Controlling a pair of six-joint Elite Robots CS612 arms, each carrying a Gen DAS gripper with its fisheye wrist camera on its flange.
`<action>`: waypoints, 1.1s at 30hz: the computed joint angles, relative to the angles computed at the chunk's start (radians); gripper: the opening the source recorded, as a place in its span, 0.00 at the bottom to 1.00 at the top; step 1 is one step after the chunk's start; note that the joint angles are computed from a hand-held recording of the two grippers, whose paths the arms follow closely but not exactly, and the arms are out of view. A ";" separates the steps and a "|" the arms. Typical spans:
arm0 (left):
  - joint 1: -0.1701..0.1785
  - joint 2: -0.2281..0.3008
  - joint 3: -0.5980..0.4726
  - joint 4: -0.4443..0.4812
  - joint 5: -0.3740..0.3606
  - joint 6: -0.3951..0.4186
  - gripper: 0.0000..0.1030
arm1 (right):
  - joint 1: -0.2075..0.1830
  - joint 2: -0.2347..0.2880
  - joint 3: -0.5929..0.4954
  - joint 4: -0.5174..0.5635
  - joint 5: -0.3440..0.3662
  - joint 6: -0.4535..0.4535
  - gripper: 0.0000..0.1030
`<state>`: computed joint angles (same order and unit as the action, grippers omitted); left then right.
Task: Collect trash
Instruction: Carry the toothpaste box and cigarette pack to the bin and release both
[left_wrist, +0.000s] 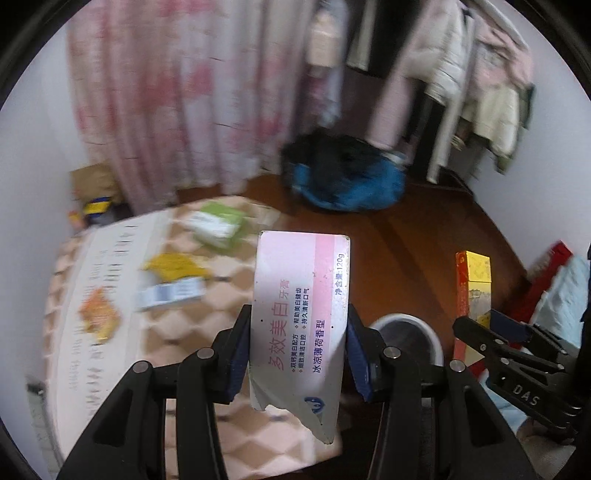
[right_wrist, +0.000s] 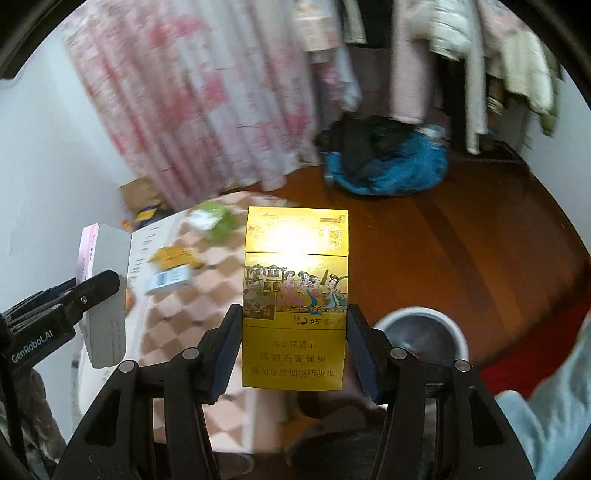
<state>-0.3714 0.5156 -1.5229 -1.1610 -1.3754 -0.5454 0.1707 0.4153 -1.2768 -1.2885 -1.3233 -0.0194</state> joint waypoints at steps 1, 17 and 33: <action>-0.002 -0.004 0.026 -0.019 -0.034 0.002 0.42 | -0.014 0.006 -0.003 0.007 -0.010 0.011 0.56; -0.039 -0.137 0.578 -0.115 -0.411 0.105 0.44 | -0.159 0.044 0.191 0.149 -0.030 0.129 0.56; -0.069 -0.156 0.619 -0.118 -0.303 0.140 0.95 | -0.169 0.055 0.242 0.119 -0.048 0.179 0.61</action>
